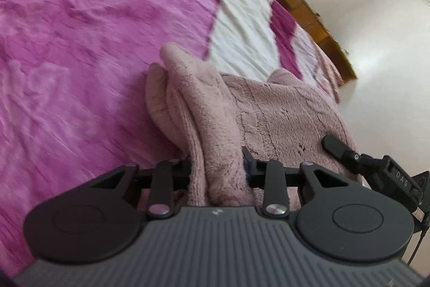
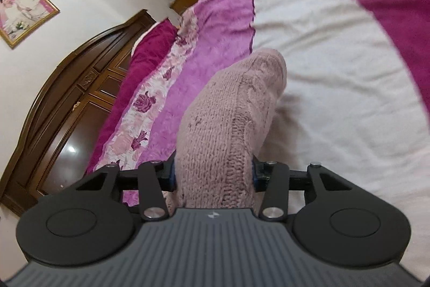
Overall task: Fold small clothes
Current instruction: 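Lift the end with both grippers, fold it onto the other half, open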
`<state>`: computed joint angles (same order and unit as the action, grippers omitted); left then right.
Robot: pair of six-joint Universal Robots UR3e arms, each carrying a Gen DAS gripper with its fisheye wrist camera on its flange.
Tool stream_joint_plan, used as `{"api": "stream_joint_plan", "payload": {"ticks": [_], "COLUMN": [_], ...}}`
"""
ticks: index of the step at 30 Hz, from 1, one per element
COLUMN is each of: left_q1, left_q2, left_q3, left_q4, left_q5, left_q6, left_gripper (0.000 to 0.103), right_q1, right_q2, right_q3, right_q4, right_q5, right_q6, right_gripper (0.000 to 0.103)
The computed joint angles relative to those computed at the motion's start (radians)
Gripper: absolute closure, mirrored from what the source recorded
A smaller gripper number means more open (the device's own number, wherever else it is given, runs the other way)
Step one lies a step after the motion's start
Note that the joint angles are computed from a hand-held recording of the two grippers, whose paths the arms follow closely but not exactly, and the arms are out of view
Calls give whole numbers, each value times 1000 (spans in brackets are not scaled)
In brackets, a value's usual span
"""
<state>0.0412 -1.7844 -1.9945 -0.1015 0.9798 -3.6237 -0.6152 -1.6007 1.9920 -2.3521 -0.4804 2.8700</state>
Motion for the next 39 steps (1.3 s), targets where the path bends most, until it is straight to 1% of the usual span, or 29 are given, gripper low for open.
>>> {"api": "stream_joint_plan", "payload": {"ticks": [1,2,4,6,8,10,12,13,14,17,19,21,22,23,26,29,32,33,34,36,37,39], "left_q1": [-16,-34,-82,-135,-192,-252,-307,-336,-361,-408,-429,-435,-428,-427,-434,-445,-462,-462,-457,-446,-441,-426], "left_q2": [8,16,29,40,48,50,44,34,21,4,-10,-10,-4,-5,15,25,-8,-26,-48,-97,-125,-182], "left_q3": [-1,-2,0,5,9,18,23,31,39,26,23,5,-5,-3,12,53,139,171,198,264,302,369], "left_q4": [0,0,3,1,-8,-22,-29,-36,-46,-57,-61,-51,-48,-50,-86,-131,-175,-186,-187,-202,-215,-233], "left_q5": [-5,-7,8,36,67,109,159,190,224,305,351,368,366,373,398,424,478,489,487,478,476,463], "left_q6": [-8,-15,-23,-25,-25,-24,-17,-8,0,18,28,33,40,43,62,81,106,107,108,100,88,51], "left_gripper": [70,70,70,70,70,70,70,70,69,69,68,66,64,63,62,61,56,55,55,55,55,55], "right_q1": [-32,-77,-177,-303,-436,-572,-669,-714,-750,-791,-798,-818,-835,-862,-906,-890,-884,-873,-853,-766,-717,-615], "right_q2": [-47,-109,-219,-317,-369,-395,-405,-409,-414,-429,-436,-435,-443,-448,-489,-516,-484,-464,-440,-376,-326,-214], "right_q3": [5,12,7,-35,-102,-148,-150,-135,-105,18,108,172,197,204,185,131,70,50,37,25,18,9], "right_q4": [78,190,454,819,1170,1436,1551,1570,1558,1403,1261,1182,1179,1205,1280,1323,1338,1334,1306,1165,1081,872], "right_q5": [10,22,46,54,35,-18,-74,-105,-135,-207,-248,-283,-290,-297,-319,-302,-269,-250,-227,-179,-160,-148], "right_q6": [-52,-126,-308,-560,-815,-1033,-1156,-1197,-1215,-1164,-1112,-1123,-1146,-1189,-1269,-1264,-1270,-1263,-1238,-1116,-1052,-877], "right_gripper": [52,52,52,52,52,52,52,52,52,50,47,43,42,42,38,35,33,32,31,26,26,25]}}
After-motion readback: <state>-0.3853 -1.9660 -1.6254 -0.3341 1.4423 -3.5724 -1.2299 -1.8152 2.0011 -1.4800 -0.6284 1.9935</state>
